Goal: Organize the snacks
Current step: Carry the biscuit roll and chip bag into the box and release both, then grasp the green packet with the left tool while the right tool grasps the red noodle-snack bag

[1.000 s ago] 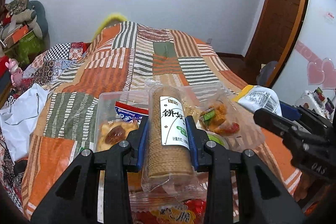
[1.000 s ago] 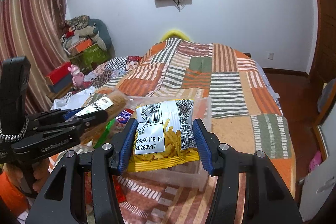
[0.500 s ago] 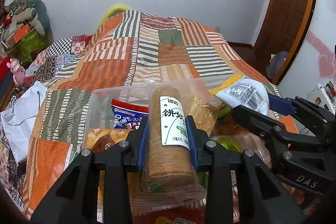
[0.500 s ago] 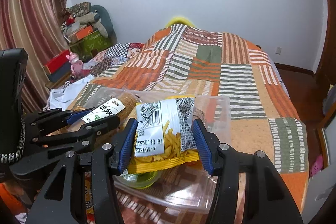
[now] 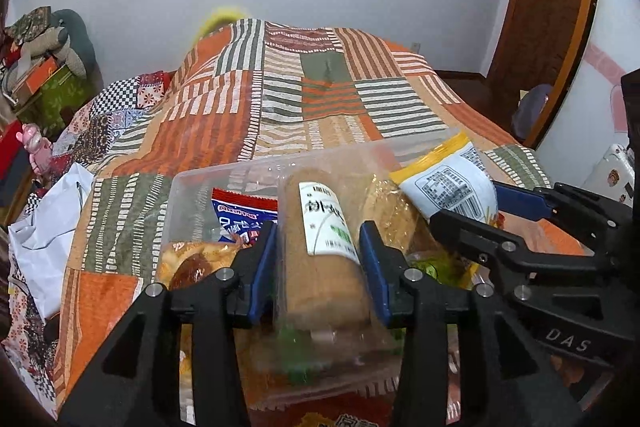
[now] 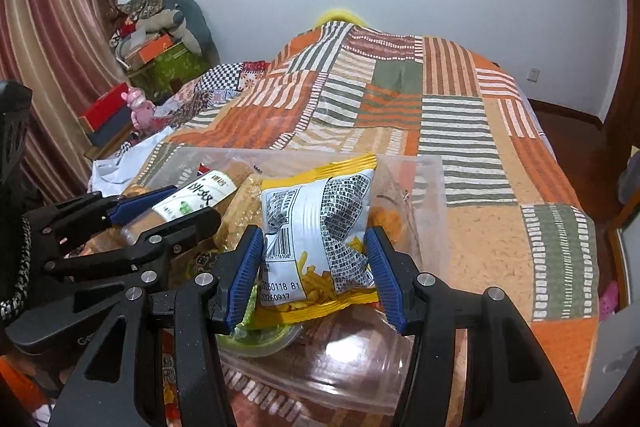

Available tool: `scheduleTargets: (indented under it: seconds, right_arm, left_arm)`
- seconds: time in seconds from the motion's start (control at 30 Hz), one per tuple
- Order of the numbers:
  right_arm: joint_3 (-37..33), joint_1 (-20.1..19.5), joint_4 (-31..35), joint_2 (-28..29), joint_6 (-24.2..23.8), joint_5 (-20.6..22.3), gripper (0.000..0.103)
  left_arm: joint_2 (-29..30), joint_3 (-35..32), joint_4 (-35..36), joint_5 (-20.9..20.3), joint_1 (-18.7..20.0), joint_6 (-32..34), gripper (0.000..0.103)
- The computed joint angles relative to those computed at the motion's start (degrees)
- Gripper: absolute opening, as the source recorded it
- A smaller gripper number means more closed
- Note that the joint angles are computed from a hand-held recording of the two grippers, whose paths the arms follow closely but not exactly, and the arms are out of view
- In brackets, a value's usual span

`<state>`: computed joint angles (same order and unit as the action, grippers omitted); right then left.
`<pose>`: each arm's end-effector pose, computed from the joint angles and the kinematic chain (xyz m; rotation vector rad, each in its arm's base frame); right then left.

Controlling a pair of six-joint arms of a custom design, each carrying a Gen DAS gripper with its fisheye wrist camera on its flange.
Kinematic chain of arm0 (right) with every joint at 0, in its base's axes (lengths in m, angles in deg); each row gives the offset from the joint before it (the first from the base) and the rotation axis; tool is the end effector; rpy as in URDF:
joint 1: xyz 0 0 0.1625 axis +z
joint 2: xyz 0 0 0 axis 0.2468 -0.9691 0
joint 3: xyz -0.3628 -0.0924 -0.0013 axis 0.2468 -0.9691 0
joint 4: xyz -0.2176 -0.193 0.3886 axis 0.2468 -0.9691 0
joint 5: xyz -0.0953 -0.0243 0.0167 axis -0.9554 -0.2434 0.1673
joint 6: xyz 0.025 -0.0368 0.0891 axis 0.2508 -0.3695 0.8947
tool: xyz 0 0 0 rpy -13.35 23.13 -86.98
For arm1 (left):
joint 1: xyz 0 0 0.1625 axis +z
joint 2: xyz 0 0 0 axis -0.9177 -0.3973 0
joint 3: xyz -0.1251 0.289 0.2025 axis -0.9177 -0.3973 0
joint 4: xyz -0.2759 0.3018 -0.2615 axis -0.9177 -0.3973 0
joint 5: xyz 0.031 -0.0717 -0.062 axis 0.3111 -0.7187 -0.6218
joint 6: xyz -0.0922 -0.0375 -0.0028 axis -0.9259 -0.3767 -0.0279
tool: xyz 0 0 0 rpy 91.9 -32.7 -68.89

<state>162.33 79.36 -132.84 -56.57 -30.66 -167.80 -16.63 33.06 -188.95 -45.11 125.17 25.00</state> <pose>0.1527 -0.6407 0.1016 0.8311 -2.5195 0.7583 -0.1688 -0.6716 0.0795 0.4840 2.2884 -0.8481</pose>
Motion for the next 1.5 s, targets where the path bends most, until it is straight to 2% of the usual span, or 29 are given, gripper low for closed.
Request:
scheduleTargets:
  seconds: [0.23, 0.37, 0.5, 0.6, 0.8, 0.93, 1.07, 1.2, 1.3, 1.43, 1.5]
  right_arm:
    - [1.56, 0.38, 1.56, -2.47, 1.0, 0.06, 0.052]
    - [3.81, 1.29, -1.08, -3.96, -0.2, -0.9, 0.057]
    - [5.72, 1.95, -1.84, -5.44, -0.59, -0.57, 0.057]
    - [7.45, 2.39, -2.95, -6.35, -0.86, -0.02, 0.062]
    - [10.73, 2.83, -3.66, -7.36, -0.86, 1.28, 0.065]
    - [12.11, 2.81, -4.21, -7.11, -0.9, 1.23, 0.066]
    - [12.77, 2.55, -3.94, -6.26, -0.57, 0.84, 0.067]
    - [12.65, 2.81, -3.6, -4.95, 0.31, -0.31, 0.068]
    - [11.99, 3.27, -3.93, -3.49, 0.67, -1.76, 0.077]
    - [11.83, 3.74, -3.36, -2.9, 0.78, -2.6, 0.079]
    - [11.51, 3.95, -3.21, -2.54, 1.29, -2.9, 0.083]
  left_arm:
    - [-3.74, 4.0, -1.95, -0.53, -1.47, 0.11, 0.063]
    - [-7.19, 7.58, -3.74, -1.1, -2.76, 0.85, 0.068]
    - [-10.58, 11.34, -5.82, -0.51, -3.96, 1.51, 0.071]
    - [-13.81, 14.79, -7.32, 0.1, -4.67, 2.42, 0.074]
    - [-18.78, 20.36, -8.49, 1.77, -4.54, 3.57, 0.084]
    - [-19.95, 22.3, -7.82, 3.35, -2.82, 3.7, 0.084]
    - [-20.88, 23.51, -4.92, 2.69, -0.1, 2.34, 0.084]
    - [-21.92, 24.85, -3.4, 0.42, 2.83, 0.46, 0.084]
    - [-22.47, 25.39, -2.06, -1.85, 4.3, -1.26, 0.084]
    - [-22.24, 26.73, -4.92, -2.3, 4.33, -0.23, 0.084]
    - [-22.72, 27.39, -5.09, -3.87, 4.09, -0.73, 0.084]
